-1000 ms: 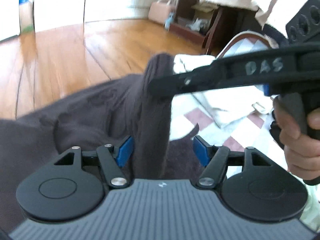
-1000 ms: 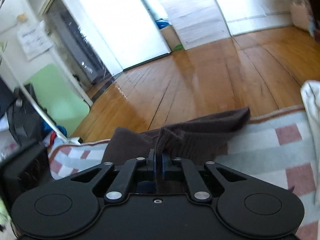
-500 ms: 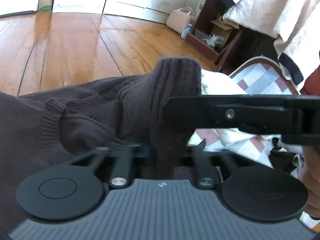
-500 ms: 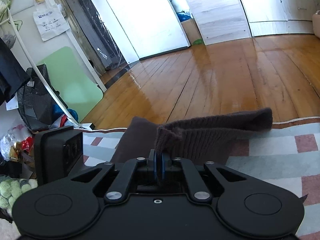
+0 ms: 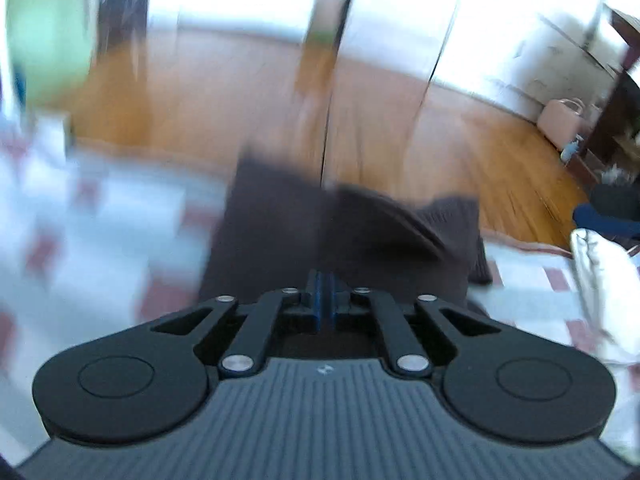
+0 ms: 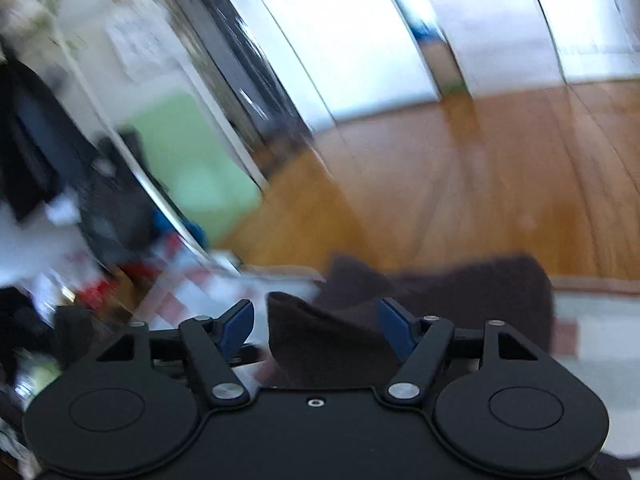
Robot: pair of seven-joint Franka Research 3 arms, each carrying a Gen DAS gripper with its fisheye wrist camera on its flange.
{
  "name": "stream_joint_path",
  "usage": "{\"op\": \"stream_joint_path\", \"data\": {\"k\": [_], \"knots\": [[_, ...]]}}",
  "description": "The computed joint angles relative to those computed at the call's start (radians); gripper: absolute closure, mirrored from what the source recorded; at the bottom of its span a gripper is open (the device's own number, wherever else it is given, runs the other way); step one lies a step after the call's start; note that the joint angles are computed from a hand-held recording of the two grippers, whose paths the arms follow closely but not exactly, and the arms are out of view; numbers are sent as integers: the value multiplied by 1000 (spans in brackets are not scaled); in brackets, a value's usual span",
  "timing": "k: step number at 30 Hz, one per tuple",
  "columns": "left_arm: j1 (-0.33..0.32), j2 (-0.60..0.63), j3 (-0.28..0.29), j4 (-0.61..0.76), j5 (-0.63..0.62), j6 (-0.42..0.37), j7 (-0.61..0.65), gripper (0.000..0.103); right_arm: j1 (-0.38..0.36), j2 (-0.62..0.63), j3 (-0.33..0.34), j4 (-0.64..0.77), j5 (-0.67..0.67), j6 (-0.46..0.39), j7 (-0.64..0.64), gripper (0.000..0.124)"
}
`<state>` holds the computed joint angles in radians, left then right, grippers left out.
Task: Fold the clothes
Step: 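Grasp the sweater collar with the left gripper while the right gripper folds the sleeve over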
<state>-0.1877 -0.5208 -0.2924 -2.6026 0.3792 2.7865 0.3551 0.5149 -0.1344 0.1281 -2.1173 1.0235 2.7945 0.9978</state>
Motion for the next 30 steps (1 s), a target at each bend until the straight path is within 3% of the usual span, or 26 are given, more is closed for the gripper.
{"op": "stream_joint_path", "data": {"k": [2, 4, 8, 10, 11, 12, 13, 15, 16, 18, 21, 22, 23, 24, 26, 28, 30], "knots": [[-50, 32, 54, -24, -73, 52, 17, 101, -48, 56, -7, 29, -160, -116, 199, 50], [-35, 49, 39, -14, -73, 63, 14, 101, -83, 114, -25, 72, -176, -237, 322, 50], [7, 61, -4, 8, -19, 62, 1, 98, -145, 189, -34, 71, 147, -305, 367, 50], [-17, 94, 36, 22, -46, 79, 33, 94, -169, 213, -27, 62, 279, -303, 374, 50], [-39, 111, 66, 31, -73, 85, 63, 87, -180, 225, -23, 60, 339, -302, 366, 50], [-95, 144, 127, 69, -149, 44, 164, 81, -190, 239, -20, 61, 395, -305, 351, 50], [-117, 179, 154, 129, -155, -43, 249, 67, -199, 255, -17, 66, 432, -310, 337, 50], [-79, 251, 128, 251, -134, -206, 401, 65, -208, 272, -11, 71, 451, -299, 340, 50], [-83, 277, 139, 280, -126, -219, 433, 59, -212, 279, -9, 72, 456, -290, 347, 50], [-51, 317, 129, 296, -139, -162, 503, 48, -219, 294, -7, 84, 438, -294, 361, 50], [-127, 353, 207, 198, -462, 101, 660, 45, -224, 322, -4, 117, 368, -281, 396, 50], [-137, 359, 208, 176, -520, 149, 676, 45, -226, 332, -4, 130, 339, -280, 424, 50], [-112, 366, 179, 165, -508, 178, 668, 45, -232, 342, -2, 142, 323, -287, 441, 50], [-58, 374, 125, 170, -425, 180, 648, 47, -240, 350, -1, 151, 312, -298, 451, 50], [-4, 392, 77, 194, -204, 169, 582, 48, -256, 362, -2, 168, 286, -321, 467, 50], [-5, 418, 77, 209, -160, 196, 584, 46, -268, 373, 1, 178, 278, -325, 465, 48], [-28, 450, 100, 210, -241, 246, 609, 43, -280, 392, 10, 182, 324, -315, 445, 42]]}}
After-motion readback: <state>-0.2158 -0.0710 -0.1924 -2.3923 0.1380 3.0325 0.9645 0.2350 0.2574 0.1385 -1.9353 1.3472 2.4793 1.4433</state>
